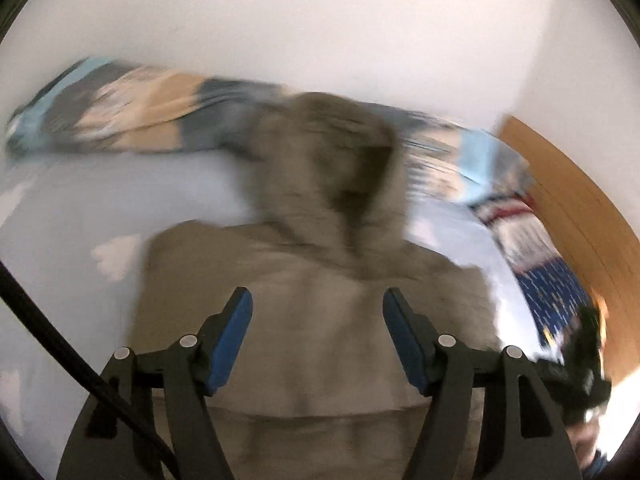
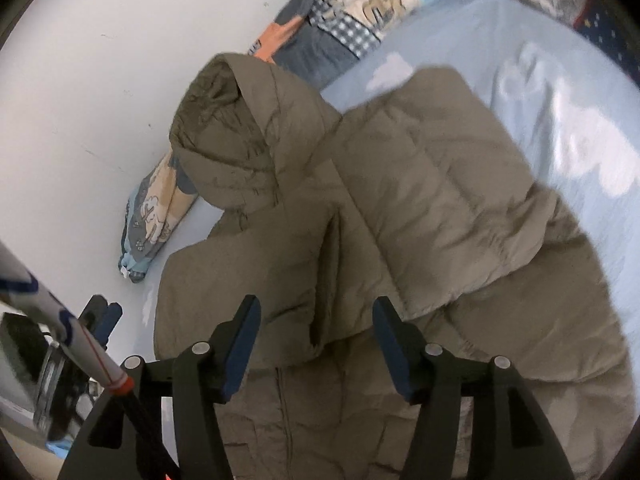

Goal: Fold large clothes

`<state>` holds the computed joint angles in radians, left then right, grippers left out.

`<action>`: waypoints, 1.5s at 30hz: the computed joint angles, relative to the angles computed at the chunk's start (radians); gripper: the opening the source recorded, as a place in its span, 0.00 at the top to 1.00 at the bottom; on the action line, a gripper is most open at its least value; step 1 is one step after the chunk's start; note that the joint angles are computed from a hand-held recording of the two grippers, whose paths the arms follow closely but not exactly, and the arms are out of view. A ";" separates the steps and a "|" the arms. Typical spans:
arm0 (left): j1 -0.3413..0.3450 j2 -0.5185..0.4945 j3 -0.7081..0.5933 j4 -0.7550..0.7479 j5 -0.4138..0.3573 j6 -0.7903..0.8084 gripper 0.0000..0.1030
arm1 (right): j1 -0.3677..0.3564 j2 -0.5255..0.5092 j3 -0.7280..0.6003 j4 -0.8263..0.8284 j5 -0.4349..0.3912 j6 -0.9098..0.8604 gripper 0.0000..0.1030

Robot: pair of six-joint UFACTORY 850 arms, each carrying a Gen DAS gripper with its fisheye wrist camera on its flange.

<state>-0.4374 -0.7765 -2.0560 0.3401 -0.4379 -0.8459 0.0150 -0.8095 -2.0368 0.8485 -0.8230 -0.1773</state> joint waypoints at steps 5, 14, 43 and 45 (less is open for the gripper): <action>0.082 0.015 0.069 -0.006 -0.070 -0.141 0.35 | 0.023 -0.037 -0.025 -0.010 -0.038 0.022 0.42; 0.104 -0.028 0.056 -0.119 -0.148 -0.069 0.35 | 0.061 -0.017 -0.003 -0.110 0.076 0.007 0.82; -0.072 -0.221 -0.321 0.244 -0.371 -0.022 0.34 | 0.105 0.054 0.012 -0.577 0.273 0.212 0.70; -0.075 -0.247 -0.352 0.222 -0.389 0.005 0.34 | 0.106 0.049 0.017 -0.558 0.269 0.182 0.70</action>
<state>-0.5128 -1.0234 -2.4079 0.5622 -0.8269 -0.8413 0.1210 -0.7601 -2.0199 0.2910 -0.5541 0.0047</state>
